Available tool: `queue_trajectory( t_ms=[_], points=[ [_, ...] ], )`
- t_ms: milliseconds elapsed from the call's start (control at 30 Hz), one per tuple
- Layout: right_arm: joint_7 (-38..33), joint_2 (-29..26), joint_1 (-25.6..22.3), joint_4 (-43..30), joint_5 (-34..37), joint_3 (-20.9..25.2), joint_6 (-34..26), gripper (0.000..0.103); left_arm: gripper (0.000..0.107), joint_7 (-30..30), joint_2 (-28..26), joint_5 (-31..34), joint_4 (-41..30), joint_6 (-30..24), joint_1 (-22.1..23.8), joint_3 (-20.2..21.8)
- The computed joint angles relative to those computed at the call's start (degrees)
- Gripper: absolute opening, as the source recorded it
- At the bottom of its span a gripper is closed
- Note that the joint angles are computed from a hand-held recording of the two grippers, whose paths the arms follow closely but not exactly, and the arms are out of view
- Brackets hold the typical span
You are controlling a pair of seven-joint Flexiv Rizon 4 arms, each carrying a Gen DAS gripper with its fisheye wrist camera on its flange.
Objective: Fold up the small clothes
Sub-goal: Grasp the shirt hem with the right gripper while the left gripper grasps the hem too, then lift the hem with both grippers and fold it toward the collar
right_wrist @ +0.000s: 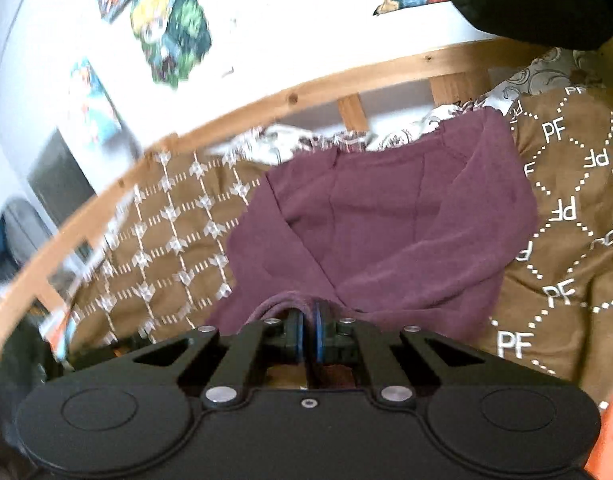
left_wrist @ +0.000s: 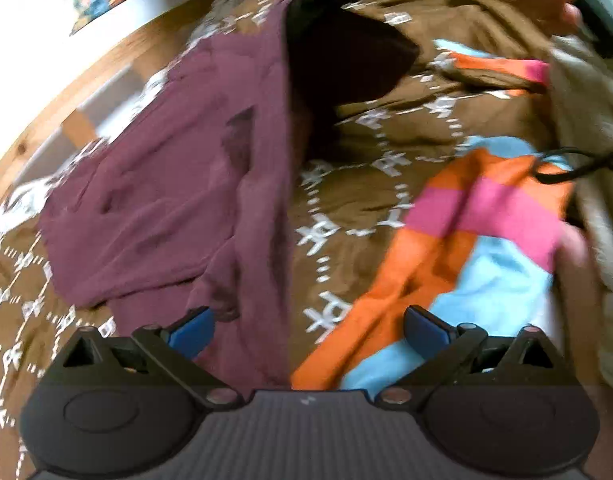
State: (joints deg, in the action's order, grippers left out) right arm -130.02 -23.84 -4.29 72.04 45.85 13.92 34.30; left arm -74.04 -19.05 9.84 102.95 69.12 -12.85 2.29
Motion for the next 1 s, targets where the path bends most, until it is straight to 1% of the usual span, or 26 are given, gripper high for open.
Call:
queue_trajectory(
  t_ms=[33, 67, 100, 133, 200, 233, 300, 367, 433, 533, 600, 667, 733, 767, 800, 833, 867, 900, 1000],
  points=[
    [-1.2, -0.1, -0.3, 0.0, 1.1, 0.3, 0.7, 0.005, 0.101, -3.2, -0.5, 2.1, -1.6, -1.6, -1.4, 2.0],
    [-2.5, -0.4, -0.8, -0.1, 2.4, 0.8, 1.0, 0.005, 0.097, -7.4, -1.2, 4.9, -3.6, -3.8, -3.0, 4.2],
    [-3.7, -0.8, -1.6, -0.2, 4.2, 1.2, 0.8, 0.005, 0.095, -11.8, -2.0, 7.8, -5.8, -6.7, -4.4, 6.2],
    [-4.7, -1.2, -2.4, -0.3, 6.1, 1.6, 0.7, 0.005, 0.09, -16.2, -2.8, 10.6, -8.0, -10.0, -5.5, 7.8],
    [-4.9, -2.0, -3.3, 0.0, 8.6, 1.8, 0.9, 0.005, 0.082, -21.6, -3.3, 12.7, -10.1, -13.9, -5.6, 8.6],
    [-4.6, -2.2, -3.4, 0.3, 8.9, 1.6, 1.3, 0.005, 0.076, -24.0, -3.1, 13.2, -10.3, -14.3, -5.2, 8.7],
    [-4.6, -2.2, -3.0, 1.0, 8.0, 1.1, 2.3, 0.005, 0.074, -28.6, -2.0, 15.2, -9.9, -13.5, -4.6, 8.9],
    [-5.3, -1.9, -3.0, 1.7, 7.5, 0.8, 3.5, 0.005, 0.067, -31.5, -0.8, 16.9, -9.0, -11.5, -3.6, 8.4],
    [-5.6, -1.8, -3.5, 2.0, 8.2, 1.0, 4.2, 0.005, 0.066, -34.2, 0.6, 19.2, -8.2, -10.8, -3.2, 8.1],
    [-6.5, -1.2, -3.7, 2.9, 8.8, 1.1, 6.2, 0.005, 0.066, -37.1, 0.9, 22.2, -9.2, -13.0, -2.7, 7.2],
    [-8.1, -0.7, -3.5, 3.8, 8.8, 1.2, 7.7, 0.005, 0.063, -38.1, 1.4, 23.2, -9.2, -14.2, -2.4, 6.5],
    [-9.8, -0.1, -2.9, 4.9, 8.5, 1.2, 9.8, 0.005, 0.053, -39.1, 1.9, 24.3, -9.3, -14.6, -2.1, 5.9],
    [-12.1, 0.7, -2.2, 6.3, 8.1, 1.2, 12.8, 0.005, 0.047, -40.6, 2.1, 25.8, -9.3, -14.5, -2.0, 5.6],
    [-13.9, 1.1, -1.8, 7.3, 8.1, 1.4, 15.0, 0.005, 0.038, -41.9, 2.4, 26.9, -9.4, -14.7, -2.2, 5.7],
    [-16.1, 1.5, -1.2, 8.4, 7.8, 1.5, 17.7, 0.005, 0.032, -42.9, 2.6, 27.5, -9.2, -14.3, -2.0, 5.6],
    [-17.4, 1.8, -0.5, 9.4, 7.3, 1.6, 19.9, 0.005, 0.015, -43.5, 2.9, 27.8, -8.9, -13.3, -1.6, 5.5],
    [-18.7, 2.1, 0.1, 10.3, 6.7, 1.6, 22.1, 0.005, 0.007, -44.1, 3.3, 28.1, -8.4, -12.0, -1.3, 5.4],
    [-20.0, 2.5, 0.4, 11.0, 6.5, 1.9, 23.9, 0.005, 0.006, -45.6, 3.8, 29.6, -8.1, -11.0, -1.5, 5.6],
    [-25.9, 4.1, 0.8, 13.8, 7.1, 3.2, 30.3, 0.005, 0.005, -52.1, 6.0, 36.7, -7.4, -8.3, -3.0, 6.4]
  ],
)
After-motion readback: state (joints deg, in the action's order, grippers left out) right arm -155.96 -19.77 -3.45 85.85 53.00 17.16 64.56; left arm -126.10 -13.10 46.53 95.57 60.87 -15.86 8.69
